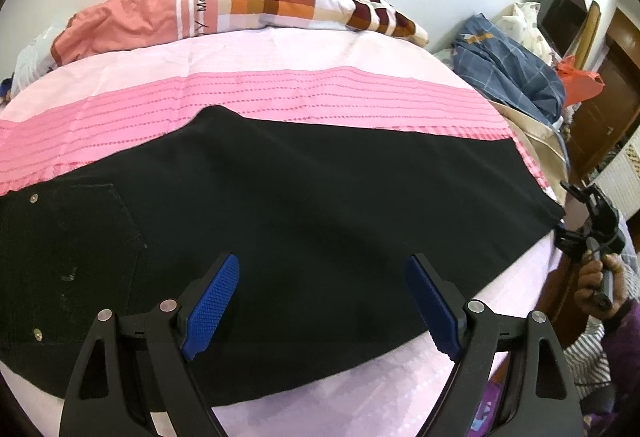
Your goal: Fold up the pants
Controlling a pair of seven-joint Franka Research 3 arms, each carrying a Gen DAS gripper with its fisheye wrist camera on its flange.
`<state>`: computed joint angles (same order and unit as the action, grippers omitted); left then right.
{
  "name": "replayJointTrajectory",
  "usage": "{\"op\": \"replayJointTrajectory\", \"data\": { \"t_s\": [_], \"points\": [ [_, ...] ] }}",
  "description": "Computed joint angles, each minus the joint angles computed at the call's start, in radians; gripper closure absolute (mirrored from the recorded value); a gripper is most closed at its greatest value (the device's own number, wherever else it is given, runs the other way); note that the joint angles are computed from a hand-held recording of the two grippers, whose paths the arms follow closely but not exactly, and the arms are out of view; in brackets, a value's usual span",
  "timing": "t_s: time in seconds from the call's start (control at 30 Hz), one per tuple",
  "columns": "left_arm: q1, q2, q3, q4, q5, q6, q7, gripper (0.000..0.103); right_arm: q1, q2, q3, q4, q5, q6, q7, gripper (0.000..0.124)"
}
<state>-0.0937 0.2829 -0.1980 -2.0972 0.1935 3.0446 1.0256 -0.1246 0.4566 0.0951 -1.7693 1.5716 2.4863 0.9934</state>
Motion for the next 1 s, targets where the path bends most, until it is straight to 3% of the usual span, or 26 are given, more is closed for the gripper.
{"op": "replayJointTrajectory", "data": {
  "t_s": [0.1,0.17,0.27,0.33,0.4,0.67,1.0],
  "points": [
    [-0.080,-0.008,0.099,0.001,0.095,-0.003,-0.101,0.018,-0.010,-0.002,0.003,-0.009,0.027,-0.020,-0.041,0.068],
    [-0.131,-0.014,0.165,0.002,0.181,-0.014,-0.192,0.018,0.012,-0.011,-0.006,-0.015,-0.011,0.020,-0.022,0.076],
    [-0.128,-0.019,0.174,0.004,0.245,-0.034,-0.248,0.018,0.040,-0.019,-0.017,-0.017,-0.100,0.074,0.025,0.087],
    [-0.121,-0.023,0.170,0.005,0.278,-0.052,-0.276,0.018,0.058,-0.021,-0.028,-0.020,-0.193,0.102,0.093,0.107],
    [-0.126,-0.028,0.181,0.005,0.327,-0.068,-0.321,0.018,0.059,-0.014,-0.031,-0.017,-0.261,0.108,0.142,0.118],
    [-0.111,-0.030,0.167,0.030,0.477,-0.145,-0.423,0.017,0.067,-0.010,-0.023,0.003,-0.458,0.136,0.236,0.117],
    [-0.084,-0.020,0.131,0.044,0.481,-0.183,-0.407,0.017,0.051,-0.024,0.012,0.006,-0.447,0.140,0.240,0.117]
  ]
}}
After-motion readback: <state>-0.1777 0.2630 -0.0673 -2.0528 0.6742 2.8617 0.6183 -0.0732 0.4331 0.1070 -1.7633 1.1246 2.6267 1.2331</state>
